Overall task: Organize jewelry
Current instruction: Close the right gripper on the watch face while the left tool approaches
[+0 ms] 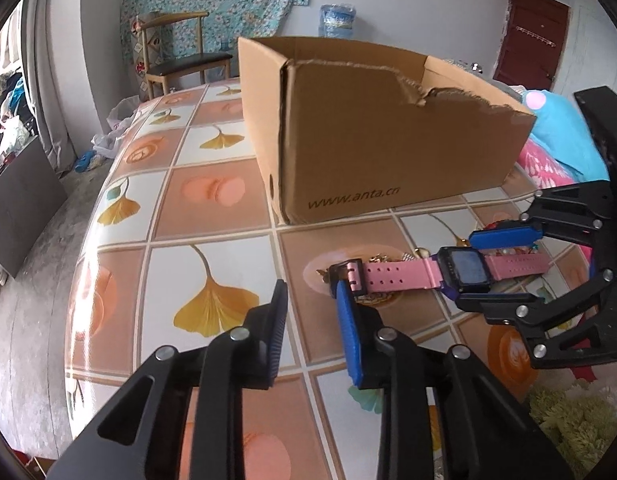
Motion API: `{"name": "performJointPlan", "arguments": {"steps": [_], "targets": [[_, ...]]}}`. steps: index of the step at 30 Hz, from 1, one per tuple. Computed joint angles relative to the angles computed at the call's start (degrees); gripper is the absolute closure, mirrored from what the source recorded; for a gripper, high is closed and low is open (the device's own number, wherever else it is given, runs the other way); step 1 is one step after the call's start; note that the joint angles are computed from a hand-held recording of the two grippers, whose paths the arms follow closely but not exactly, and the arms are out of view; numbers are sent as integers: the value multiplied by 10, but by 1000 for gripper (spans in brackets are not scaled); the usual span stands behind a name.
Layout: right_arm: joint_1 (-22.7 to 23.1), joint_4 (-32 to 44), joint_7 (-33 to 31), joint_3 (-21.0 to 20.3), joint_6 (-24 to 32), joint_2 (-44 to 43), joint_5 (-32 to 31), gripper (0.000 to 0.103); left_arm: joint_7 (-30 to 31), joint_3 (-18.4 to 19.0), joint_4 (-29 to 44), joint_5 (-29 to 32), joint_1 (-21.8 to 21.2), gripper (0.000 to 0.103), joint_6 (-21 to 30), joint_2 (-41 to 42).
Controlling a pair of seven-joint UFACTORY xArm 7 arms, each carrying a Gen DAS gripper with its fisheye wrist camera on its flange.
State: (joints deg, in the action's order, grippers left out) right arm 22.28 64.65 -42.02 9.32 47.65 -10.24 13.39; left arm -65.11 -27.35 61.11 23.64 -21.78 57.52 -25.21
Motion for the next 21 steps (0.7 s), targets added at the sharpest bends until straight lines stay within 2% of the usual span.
{"name": "performJointPlan", "arguments": {"steps": [2, 3, 5, 6, 8, 9, 11, 12, 13, 16, 21], "targets": [[0, 9, -14, -7, 11, 5, 18, 60, 9, 2, -1, 1, -4, 78, -10, -3], [0, 16, -22, -10, 21, 8, 29, 69, 15, 2, -1, 0, -6, 78, -13, -4], [-5, 53, -39, -22, 72, 27, 66, 97, 26, 1, 1, 1, -8, 78, -20, -3], [-8, 72, -33, -21, 98, 39, 74, 101, 35, -2, 5, 4, -9, 78, -20, 1], [-18, 94, -33, -21, 117, 56, 84, 101, 47, -6, 12, 8, -10, 78, -18, 8], [-22, 103, -36, -20, 128, 61, 87, 97, 52, -8, 16, 10, -12, 78, -15, 13], [-30, 121, -39, -20, 149, 69, 97, 79, 60, -10, 22, 11, -15, 78, -11, 20], [-33, 118, -45, -18, 143, 65, 103, 55, 61, -10, 24, 12, -17, 78, -9, 22], [-33, 100, -59, -16, 119, 49, 112, 39, 62, -11, 26, 14, -18, 78, -9, 24], [-29, 79, -89, -12, 100, 28, 109, 35, 59, -12, 30, 18, -21, 78, -5, 28], [-21, 57, -72, 0, 71, 34, 58, 38, 55, -18, 44, 37, -27, 78, 12, 51]]}}
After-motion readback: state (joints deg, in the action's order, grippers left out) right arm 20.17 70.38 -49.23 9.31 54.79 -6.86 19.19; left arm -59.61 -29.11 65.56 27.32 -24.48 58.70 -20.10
